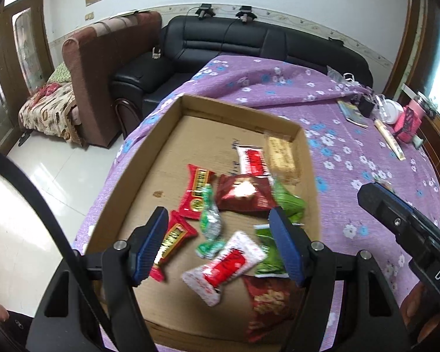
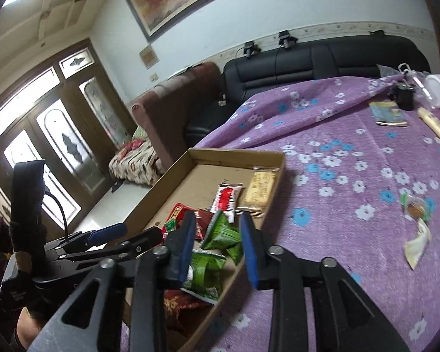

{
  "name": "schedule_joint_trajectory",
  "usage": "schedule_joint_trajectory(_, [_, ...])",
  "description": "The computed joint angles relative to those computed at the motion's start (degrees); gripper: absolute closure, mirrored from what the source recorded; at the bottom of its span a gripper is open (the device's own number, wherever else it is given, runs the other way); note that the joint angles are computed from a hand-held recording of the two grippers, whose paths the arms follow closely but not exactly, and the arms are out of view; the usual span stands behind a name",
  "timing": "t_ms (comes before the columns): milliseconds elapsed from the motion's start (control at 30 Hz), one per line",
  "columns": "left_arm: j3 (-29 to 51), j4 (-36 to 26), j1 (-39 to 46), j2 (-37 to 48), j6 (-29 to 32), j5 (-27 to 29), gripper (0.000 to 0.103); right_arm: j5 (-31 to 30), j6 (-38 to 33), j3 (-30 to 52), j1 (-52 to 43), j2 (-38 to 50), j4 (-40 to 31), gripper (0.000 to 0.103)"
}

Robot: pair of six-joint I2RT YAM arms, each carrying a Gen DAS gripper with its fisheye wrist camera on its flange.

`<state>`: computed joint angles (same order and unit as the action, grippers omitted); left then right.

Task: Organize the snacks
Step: 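Move both tools back over the last packets on the bedspread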

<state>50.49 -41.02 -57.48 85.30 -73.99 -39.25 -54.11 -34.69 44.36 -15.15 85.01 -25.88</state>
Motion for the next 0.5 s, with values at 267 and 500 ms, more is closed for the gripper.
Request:
schedule_joint_trajectory(267, [7.02, -0.51, -3.95, 6.34, 0.42, -0.39, 0.031, -2.13, -6.28, 2.25, -8.19, 2.12, -5.35, 0.06])
schedule_joint_trajectory(500, [15.31, -0.86, -6.39, 13.61, 2.99, -0.05, 0.031, -3.51, -12.57, 6.03, -15.14, 5.31, -10.73, 0.056])
